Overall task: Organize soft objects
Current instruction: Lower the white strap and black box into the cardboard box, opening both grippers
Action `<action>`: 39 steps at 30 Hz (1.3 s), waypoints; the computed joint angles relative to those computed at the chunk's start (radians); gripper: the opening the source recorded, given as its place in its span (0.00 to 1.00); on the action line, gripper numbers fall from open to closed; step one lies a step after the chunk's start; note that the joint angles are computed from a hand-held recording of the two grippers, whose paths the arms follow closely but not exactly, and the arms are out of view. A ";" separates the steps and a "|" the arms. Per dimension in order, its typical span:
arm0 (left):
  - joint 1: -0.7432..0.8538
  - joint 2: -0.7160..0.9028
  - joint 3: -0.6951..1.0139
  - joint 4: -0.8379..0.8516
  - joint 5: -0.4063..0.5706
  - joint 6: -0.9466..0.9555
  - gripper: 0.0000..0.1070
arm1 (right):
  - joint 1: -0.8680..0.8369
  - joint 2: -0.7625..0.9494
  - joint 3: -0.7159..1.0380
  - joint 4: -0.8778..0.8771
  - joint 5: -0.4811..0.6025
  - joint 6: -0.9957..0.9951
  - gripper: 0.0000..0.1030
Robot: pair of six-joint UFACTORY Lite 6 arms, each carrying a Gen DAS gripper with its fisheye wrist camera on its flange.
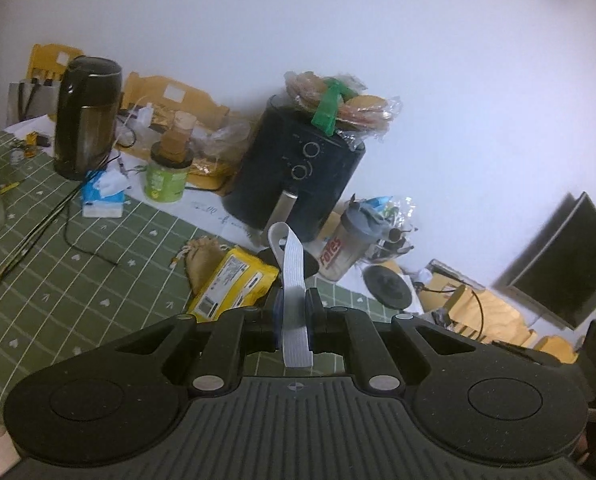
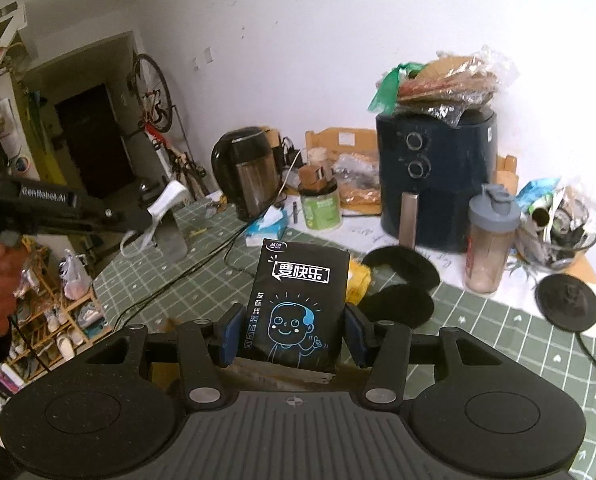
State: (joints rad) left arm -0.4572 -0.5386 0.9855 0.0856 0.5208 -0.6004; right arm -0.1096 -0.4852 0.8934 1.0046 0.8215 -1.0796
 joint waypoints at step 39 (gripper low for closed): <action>-0.503 -0.032 -0.132 0.432 0.403 -0.699 0.46 | -0.213 -0.093 -0.135 -0.086 0.241 -0.070 0.53</action>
